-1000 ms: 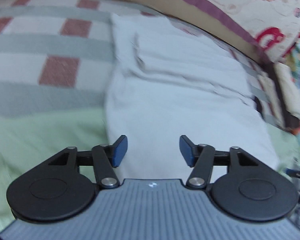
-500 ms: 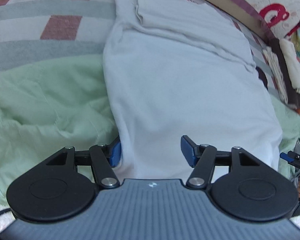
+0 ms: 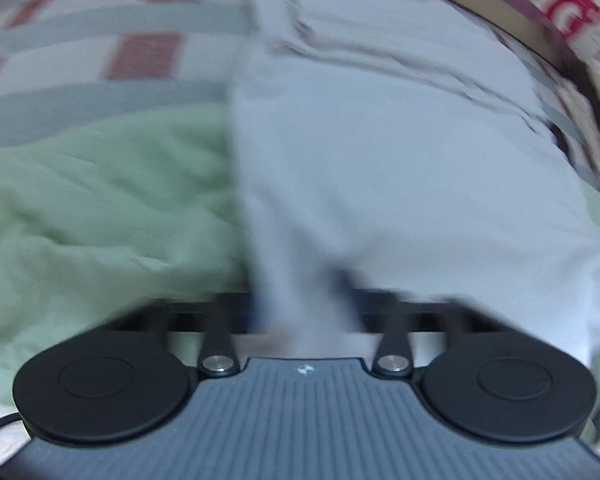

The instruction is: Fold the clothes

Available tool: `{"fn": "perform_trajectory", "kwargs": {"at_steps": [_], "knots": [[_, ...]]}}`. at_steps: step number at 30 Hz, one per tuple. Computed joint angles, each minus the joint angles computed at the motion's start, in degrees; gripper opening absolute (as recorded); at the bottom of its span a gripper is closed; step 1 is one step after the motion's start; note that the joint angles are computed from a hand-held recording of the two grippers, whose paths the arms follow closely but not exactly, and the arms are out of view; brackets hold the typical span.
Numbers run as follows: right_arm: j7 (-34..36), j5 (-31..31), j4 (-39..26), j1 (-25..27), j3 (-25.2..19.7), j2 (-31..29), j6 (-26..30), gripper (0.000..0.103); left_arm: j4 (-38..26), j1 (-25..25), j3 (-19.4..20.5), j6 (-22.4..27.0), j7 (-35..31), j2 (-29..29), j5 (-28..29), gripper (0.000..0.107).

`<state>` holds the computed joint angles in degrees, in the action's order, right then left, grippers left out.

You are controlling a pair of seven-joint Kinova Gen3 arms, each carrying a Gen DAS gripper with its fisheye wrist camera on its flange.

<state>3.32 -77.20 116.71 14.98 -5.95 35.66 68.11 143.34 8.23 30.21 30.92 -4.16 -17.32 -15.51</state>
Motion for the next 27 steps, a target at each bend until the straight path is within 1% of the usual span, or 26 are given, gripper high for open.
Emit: {"fn": "perform_trajectory", "kwargs": {"at_steps": [3,6,9,11,14,16,17,20,22,25,27], "knots": [[2.7,-3.6,0.6,0.4,-0.9,-1.3,1.0,0.008,-0.1,-3.3,6.5,2.0,5.4,-3.6,-2.3,0.006],[4.8,-6.7,0.9,0.2,-0.6,-2.6,2.7,0.008,-1.3,-5.5,10.8,4.2,6.7,-5.3,-3.2,0.006],[5.9,-8.4,0.5,-1.0,0.0,-4.2,3.4,0.008,-1.7,-7.7,12.4,3.9,6.3,-7.2,-3.8,0.005],[6.8,-8.5,0.2,-2.4,0.4,-5.7,2.7,0.008,-1.9,-9.3,12.9,3.1,4.6,-7.8,-4.4,0.005],[7.6,-8.9,-0.6,-4.2,0.8,-7.7,1.3,0.008,-3.3,-12.6,15.1,3.1,1.5,-7.2,-6.0,0.005],[6.9,-8.7,-2.6,-5.6,1.0,-8.8,-0.2,0.008,-3.4,-14.5,15.1,2.1,0.2,-8.3,-6.7,0.005],[6.3,-8.6,-3.9,-6.4,1.0,-9.4,-1.4,0.008,-3.3,-15.4,14.4,1.4,-0.6,-9.6,-6.9,0.005],[3.5,-8.0,-8.2,-8.8,0.7,-11.0,-6.0,0.008,-2.7,-17.1,9.6,-1.9,-3.0,-13.3,-6.7,0.004],[0.4,-7.7,-11.4,-10.4,0.1,-11.8,-9.5,0.008,-2.7,-19.3,7.6,-3.9,-4.4,-14.9,-6.8,0.004],[-3.6,-7.2,-15.2,-13.0,-1.1,-12.6,-15.4,0.008,-4.1,-25.5,9.6,-5.4,-5.4,-15.7,-7.0,0.004],[-5.6,-6.3,-17.4,-14.7,-1.9,-12.8,-19.6,0.008,-5.5,-29.1,11.8,-5.2,-6.7,-15.5,-7.0,0.004]]}}
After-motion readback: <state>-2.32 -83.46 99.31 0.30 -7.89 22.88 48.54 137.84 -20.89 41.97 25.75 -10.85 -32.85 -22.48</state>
